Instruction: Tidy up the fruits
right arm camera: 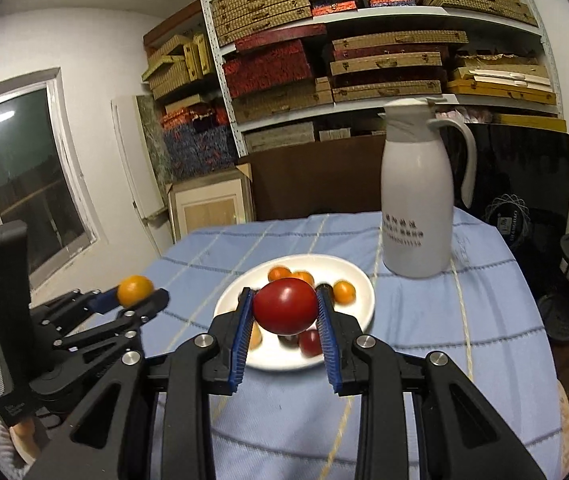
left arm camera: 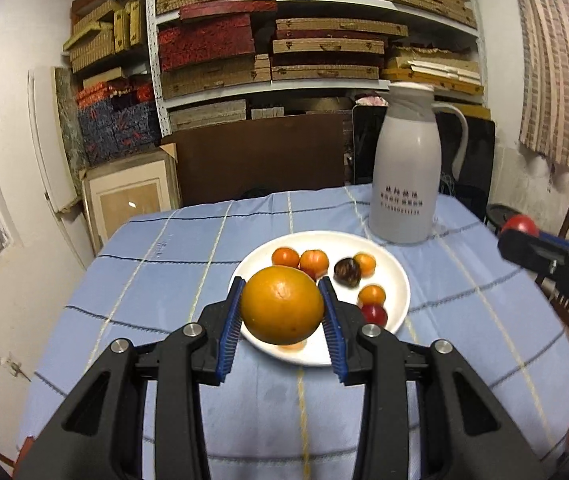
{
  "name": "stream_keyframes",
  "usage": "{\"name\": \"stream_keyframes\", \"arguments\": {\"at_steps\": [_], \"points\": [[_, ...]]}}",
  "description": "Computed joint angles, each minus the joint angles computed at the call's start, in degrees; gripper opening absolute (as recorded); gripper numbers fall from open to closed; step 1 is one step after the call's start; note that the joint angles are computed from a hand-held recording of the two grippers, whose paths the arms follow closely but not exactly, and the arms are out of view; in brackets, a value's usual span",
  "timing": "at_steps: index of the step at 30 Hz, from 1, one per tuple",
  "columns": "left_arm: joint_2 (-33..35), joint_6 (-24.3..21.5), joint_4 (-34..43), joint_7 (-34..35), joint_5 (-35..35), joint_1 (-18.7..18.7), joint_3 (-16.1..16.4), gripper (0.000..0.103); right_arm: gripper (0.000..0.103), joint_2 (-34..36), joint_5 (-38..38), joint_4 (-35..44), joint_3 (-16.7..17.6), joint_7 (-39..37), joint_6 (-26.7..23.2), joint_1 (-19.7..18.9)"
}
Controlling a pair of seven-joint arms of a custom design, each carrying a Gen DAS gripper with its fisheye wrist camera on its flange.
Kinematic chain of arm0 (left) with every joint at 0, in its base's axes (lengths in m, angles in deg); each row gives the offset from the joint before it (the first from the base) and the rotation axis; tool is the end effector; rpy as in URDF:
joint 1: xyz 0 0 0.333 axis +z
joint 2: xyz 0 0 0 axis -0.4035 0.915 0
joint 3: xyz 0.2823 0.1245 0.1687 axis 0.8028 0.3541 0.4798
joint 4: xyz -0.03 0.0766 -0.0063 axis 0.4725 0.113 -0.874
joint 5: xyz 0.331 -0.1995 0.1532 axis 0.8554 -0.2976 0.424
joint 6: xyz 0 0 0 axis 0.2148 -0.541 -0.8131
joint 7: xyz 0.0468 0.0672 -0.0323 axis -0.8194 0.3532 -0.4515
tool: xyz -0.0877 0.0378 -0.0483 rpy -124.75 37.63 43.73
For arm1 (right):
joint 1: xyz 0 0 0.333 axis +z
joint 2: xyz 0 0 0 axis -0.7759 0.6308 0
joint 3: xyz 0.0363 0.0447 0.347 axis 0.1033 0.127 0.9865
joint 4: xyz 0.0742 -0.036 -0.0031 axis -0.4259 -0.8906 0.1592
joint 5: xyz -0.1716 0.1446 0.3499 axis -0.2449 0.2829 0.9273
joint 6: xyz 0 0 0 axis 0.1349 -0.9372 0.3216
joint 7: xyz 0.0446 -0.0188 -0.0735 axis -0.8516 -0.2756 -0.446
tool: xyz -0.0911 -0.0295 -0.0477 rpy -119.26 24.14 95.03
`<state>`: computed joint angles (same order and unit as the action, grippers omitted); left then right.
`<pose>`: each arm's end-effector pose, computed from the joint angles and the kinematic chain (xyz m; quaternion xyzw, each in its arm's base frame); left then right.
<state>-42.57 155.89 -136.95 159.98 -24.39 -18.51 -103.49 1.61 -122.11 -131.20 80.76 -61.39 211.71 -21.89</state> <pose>0.7093 -0.0949 0.4881 -0.3444 0.7979 -0.4319 0.2414 0.5591 0.3549 0.4613 -0.4265 0.7201 -0.3787 0.3952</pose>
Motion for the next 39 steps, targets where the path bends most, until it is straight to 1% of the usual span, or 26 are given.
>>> {"name": "stream_keyframes", "arguments": {"at_steps": [2,6,7,10,11,13,16,17,18,19,20,21,23,24,26,27,28,29,30,31,32,34,35,37,38,39], "points": [[2.03,-0.58,2.52,-5.41,4.55,-1.62,1.11,0.036,0.032,1.27,0.18,1.59,-0.63,-0.39,1.98,-0.91],[7.17,-0.73,7.5,-14.68,13.49,-3.56,1.85,0.036,0.032,4.22,1.16,4.17,-2.0,-0.64,5.27,-1.94],[8.17,-0.64,8.34,-16.22,15.38,-3.87,1.92,0.036,0.032,5.25,1.78,5.01,-2.45,-1.11,6.49,-2.33],[12.19,-0.6,11.93,-22.5,22.94,-6.19,3.63,0.036,0.032,8.61,5.28,7.85,-3.92,-4.19,9.96,-3.23],[13.66,-1.33,13.44,-24.86,25.51,-6.98,4.42,0.036,0.032,9.67,6.68,8.75,-4.46,-5.25,11.03,-3.41],[16.0,-3.21,15.99,-28.41,29.26,-7.54,5.0,0.036,0.032,12.26,10.81,10.97,-5.35,-8.54,13.5,-4.07],[19.87,-8.76,20.5,-32.27,34.62,-7.69,4.97,0.037,0.032,16.75,18.36,15.06,-5.73,-15.25,16.54,-5.51],[21.4,-10.63,22.07,-33.23,35.93,-7.55,4.53,0.044,0.032,18.58,21.2,16.78,-5.56,-17.71,17.54,-6.26],[21.97,-10.52,22.35,-33.85,36.77,-7.32,3.97,0.049,0.034,19.91,23.68,18.07,-5.31,-20.01,18.22,-6.79],[22.5,-10.09,22.53,-34.51,37.6,-7.15,3.47,0.062,0.037,21.76,26.55,19.79,-4.82,-22.72,19.2,-7.74],[23.07,-10.04,22.87,-35.0,38.36,-6.84,2.87,0.064,0.038,22.68,27.67,20.63,-5.33,-23.12,19.41,-7.54],[23.3,-9.0,22.7,-35.46,39.29,-6.73,2.5,0.064,0.04,23.25,28.35,21.12,-6.1,-22.98,19.53,-7.04],[23.4,-7.62,22.24,-35.88,41.02,-6.12,1.52,0.066,0.04,23.29,28.42,20.64,-8.17,-21.72,20.77,-5.57],[23.33,-7.33,22.01,-36.34,41.57,-5.6,0.89,0.067,0.04,22.85,28.16,20.0,-9.35,-20.99,21.03,-4.54],[22.97,-7.12,21.46,-37.09,42.13,-4.42,-0.3,0.07,0.04,20.94,25.86,17.84,-12.71,-17.73,21.19,-1.27],[22.44,-6.8,20.75,-37.2,42.28,-3.85,-0.78,0.071,0.043,20.03,24.95,16.73,-14.13,-16.51,21.36,0.12],[21.42,-5.51,19.25,-36.91,42.24,-3.19,-1.27,0.077,0.05,18.79,23.54,15.44,-15.62,-15.06,20.77,2.0],[20.43,-3.9,17.55,-36.31,41.98,-2.43,-1.94,0.086,0.055,17.61,22.28,14.32,-16.37,-14.2,19.4,3.39],[18.95,-1.41,14.97,-34.81,41.1,-1.04,-3.25,0.09,0.064,16.44,20.77,13.25,-16.66,-13.31,17.58,4.57],[17.72,1.17,12.58,-32.84,39.94,0.52,-4.94,0.095,0.072,14.92,18.54,11.76,-16.65,-12.2,14.69,6.07],[16.18,4.46,9.45,-29.92,38.12,2.85,-7.46,0.097,0.075,13.91,17.09,10.73,-16.17,-11.4,12.3,6.89],[14.02,7.92,5.32,-26.48,35.33,6.49,-11.15,0.098,0.088,12.11,15.11,8.42,-14.76,-9.39,7.9,8.26],[12.84,8.3,3.24,-24.83,33.75,8.72,-13.09,0.098,0.091,11.55,14.65,7.51,-13.91,-8.57,6.76,8.38],[11.02,8.36,0.21,-22.14,31.67,11.09,-14.87,0.098,0.098,10.29,13.03,5.02,-12.4,-4.2,5.0,8.82],[9.89,8.96,-2.02,-20.24,29.78,12.82,-16.11,0.098,0.098,9.95,12.87,4.13,-11.56,-3.0,4.48,8.59],[9.27,8.99,-3.01,-19.31,28.73,13.29,-16.22,0.098,0.098,9.49,11.82,2.68,-10.77,-0.85,4.15,8.65]]}}
